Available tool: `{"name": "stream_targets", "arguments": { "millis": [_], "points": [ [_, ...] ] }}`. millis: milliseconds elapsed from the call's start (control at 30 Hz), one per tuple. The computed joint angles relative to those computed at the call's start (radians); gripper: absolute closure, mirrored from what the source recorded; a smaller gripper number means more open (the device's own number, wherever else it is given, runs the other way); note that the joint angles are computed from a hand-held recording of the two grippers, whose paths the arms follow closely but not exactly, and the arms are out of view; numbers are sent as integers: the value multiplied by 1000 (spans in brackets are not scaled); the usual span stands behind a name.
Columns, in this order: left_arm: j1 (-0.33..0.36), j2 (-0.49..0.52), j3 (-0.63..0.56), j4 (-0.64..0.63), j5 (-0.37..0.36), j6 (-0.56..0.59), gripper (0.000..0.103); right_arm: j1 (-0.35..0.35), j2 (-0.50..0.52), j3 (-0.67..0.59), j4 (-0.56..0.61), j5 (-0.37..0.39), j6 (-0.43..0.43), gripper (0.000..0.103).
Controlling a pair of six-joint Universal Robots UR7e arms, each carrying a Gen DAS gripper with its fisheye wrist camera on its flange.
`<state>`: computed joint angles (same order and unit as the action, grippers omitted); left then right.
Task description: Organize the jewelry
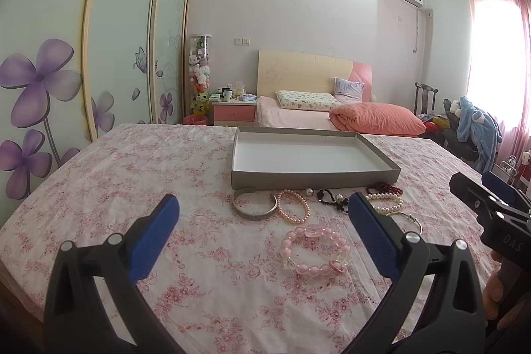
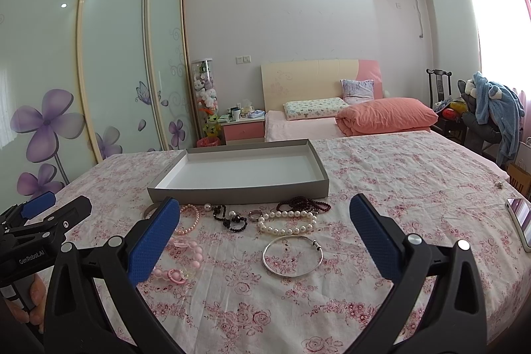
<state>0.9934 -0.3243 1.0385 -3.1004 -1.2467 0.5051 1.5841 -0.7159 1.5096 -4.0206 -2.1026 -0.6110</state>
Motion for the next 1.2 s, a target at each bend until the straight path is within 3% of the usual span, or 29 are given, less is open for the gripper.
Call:
{"name": "stream_targets", "arguments": {
  "millis": [800, 900, 1033, 1200],
  "points": [
    [0, 0, -2, 12, 8, -3, 4, -7, -4, 0, 34, -16, 22, 2],
    [0, 5, -4, 21, 19, -5, 4, -19, -11, -1, 96, -41, 52, 2],
    [5, 43, -66, 76, 29, 1, 4, -36, -21, -24, 269, -88, 135, 2],
    [8, 79, -161, 255, 53, 2, 4, -44, -7, -100, 489, -212, 206, 2]
  ]
}}
